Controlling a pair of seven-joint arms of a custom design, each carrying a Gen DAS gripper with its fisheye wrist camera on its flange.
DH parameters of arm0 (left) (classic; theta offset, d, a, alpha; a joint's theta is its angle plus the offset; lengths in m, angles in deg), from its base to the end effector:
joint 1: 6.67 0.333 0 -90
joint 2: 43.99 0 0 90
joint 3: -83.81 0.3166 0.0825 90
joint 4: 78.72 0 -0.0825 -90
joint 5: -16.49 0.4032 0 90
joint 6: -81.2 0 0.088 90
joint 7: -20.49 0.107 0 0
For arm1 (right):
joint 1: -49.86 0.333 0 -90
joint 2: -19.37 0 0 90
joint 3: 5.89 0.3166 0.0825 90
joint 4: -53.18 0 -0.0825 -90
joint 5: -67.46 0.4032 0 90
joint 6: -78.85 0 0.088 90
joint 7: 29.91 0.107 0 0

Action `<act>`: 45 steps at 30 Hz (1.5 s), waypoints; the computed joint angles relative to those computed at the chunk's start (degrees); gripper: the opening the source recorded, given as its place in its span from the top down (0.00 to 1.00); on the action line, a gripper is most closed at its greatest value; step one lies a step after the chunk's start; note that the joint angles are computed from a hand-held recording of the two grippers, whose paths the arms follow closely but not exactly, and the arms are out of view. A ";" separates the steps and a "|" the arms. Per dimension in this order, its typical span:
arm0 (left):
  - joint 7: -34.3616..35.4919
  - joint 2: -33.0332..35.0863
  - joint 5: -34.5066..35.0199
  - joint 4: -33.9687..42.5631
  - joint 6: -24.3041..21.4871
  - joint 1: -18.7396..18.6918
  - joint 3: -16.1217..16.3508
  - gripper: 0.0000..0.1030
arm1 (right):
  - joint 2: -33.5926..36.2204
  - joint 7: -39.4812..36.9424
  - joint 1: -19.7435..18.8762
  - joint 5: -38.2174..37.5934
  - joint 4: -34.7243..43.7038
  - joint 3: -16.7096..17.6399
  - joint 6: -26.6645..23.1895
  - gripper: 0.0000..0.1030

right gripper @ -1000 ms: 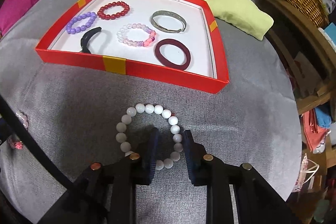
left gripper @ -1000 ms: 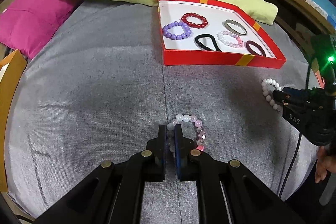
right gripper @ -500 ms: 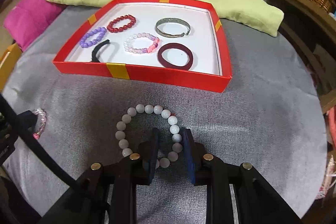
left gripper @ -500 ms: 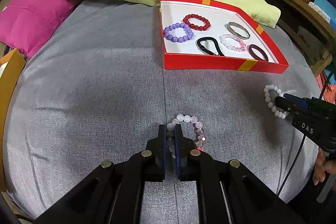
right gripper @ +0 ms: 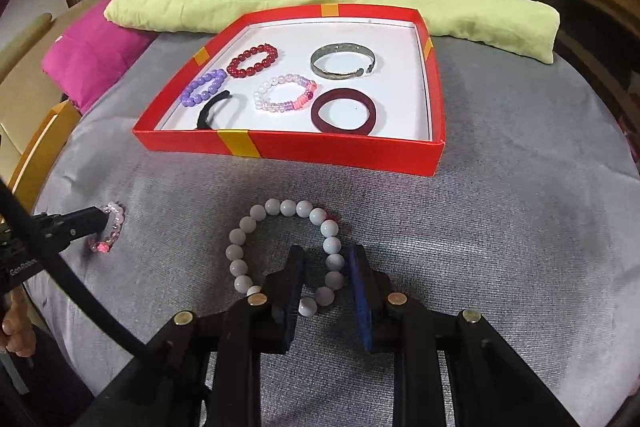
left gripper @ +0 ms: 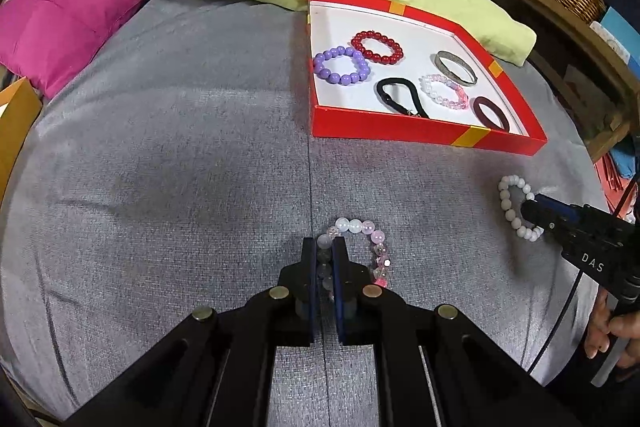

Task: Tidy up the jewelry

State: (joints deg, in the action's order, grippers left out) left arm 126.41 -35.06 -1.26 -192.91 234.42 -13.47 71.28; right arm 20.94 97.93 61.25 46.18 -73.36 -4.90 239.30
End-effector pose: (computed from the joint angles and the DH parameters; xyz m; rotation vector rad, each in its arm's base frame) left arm 0.6106 -0.1990 0.4341 -1.6194 2.3491 -0.7976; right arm 0.5716 0.1429 0.4174 -1.7435 1.9854 -0.5371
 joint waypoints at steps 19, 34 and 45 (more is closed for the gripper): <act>5.21 0.45 -2.73 0.89 -1.19 0.57 -1.03 0.68 | -2.79 -26.01 -0.19 36.91 -2.89 0.23 2.46 0.78; 5.81 0.28 0.38 0.69 -1.88 -0.76 -0.08 0.40 | 0.56 -12.76 1.81 6.69 0.30 0.78 0.20 0.29; 6.62 0.70 -0.71 1.14 -0.12 -0.06 -0.31 0.82 | 0.11 -4.04 1.44 -4.89 -0.66 0.16 2.45 0.79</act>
State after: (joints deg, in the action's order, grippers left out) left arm 133.03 -34.37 -1.97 -191.76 234.30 -13.54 70.97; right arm 21.06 93.89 62.69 41.29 -74.02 -4.74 241.75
